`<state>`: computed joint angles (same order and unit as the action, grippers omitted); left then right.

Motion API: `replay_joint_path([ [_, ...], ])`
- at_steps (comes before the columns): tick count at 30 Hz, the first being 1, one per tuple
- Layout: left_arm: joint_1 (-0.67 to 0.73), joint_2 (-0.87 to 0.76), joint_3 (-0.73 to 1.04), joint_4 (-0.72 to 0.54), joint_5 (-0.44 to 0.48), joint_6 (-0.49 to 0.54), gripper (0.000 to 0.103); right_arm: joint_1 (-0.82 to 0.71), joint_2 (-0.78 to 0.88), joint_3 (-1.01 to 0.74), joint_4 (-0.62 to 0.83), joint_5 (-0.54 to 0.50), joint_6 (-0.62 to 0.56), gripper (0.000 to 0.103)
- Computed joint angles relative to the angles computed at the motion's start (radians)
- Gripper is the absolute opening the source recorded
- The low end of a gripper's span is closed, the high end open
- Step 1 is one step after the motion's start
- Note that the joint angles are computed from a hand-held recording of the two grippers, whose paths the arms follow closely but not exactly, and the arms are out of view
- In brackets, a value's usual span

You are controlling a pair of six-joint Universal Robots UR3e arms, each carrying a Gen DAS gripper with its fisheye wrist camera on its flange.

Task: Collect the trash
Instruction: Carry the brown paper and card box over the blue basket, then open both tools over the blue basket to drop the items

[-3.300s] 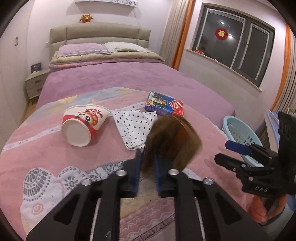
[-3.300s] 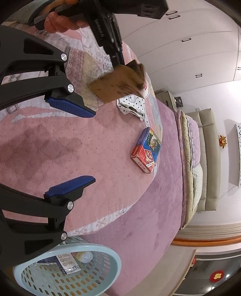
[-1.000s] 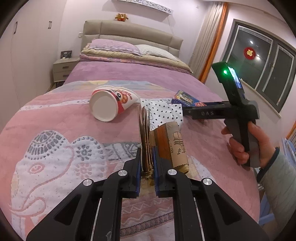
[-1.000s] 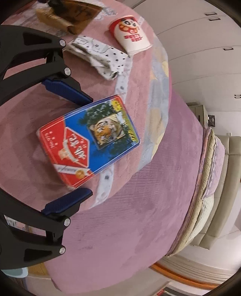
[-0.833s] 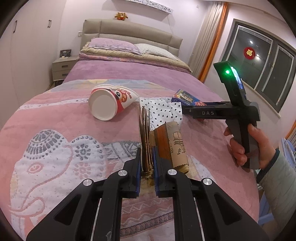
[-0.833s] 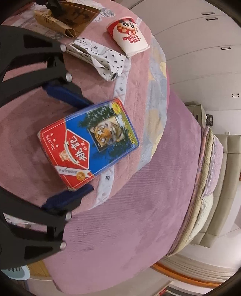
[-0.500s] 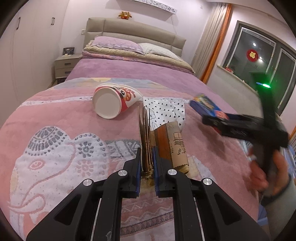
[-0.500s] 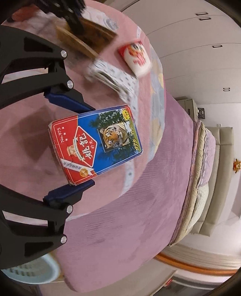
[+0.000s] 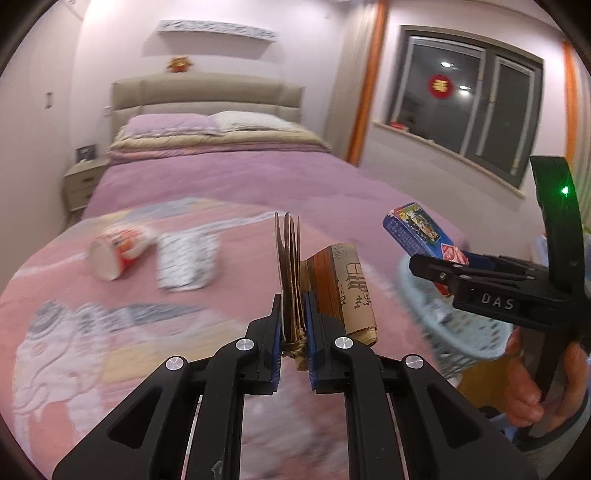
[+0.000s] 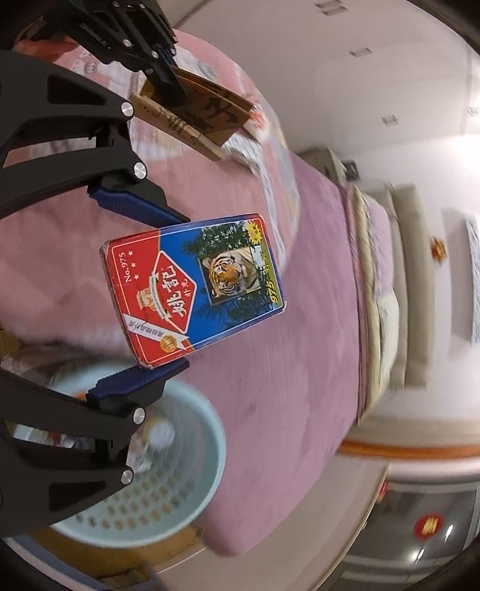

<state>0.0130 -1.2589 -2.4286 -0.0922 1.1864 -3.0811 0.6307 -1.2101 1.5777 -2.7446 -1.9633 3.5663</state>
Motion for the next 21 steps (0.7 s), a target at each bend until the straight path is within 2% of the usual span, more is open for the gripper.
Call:
replay_joint_path([
  [4,-0.233,-0.207,0.174,0.080,0.136,-0.081,0.009,-0.044,-0.169,0.200,-0.039,-0.082,0.044,0.065],
  [7,-0.361,-0.349,0.311,0.089,0.205,-0.107,0.009,-0.105,-0.271,0.307,-0.038,-0.084,0.069,0.065],
  [12,-0.496,-0.573,0.586,0.013,0.244,-0.133,0.009,-0.244,-0.387,0.462,-0.048,-0.009,0.097,0.065],
  [18,-0.589,-0.789,0.874,-0.107,0.286,-0.128,0.010,-0.405,-0.486,0.620,-0.073,0.096,0.096,0.066],
  [20,-0.600,-0.822,0.914,-0.126,0.295,-0.130,0.015,-0.452,-0.512,0.653,-0.074,0.128,0.090,0.067],
  [21,-0.597,-0.824,0.908,-0.123,0.291,-0.127,0.027,-0.461,-0.523,0.670,-0.074,0.139,0.098,0.067],
])
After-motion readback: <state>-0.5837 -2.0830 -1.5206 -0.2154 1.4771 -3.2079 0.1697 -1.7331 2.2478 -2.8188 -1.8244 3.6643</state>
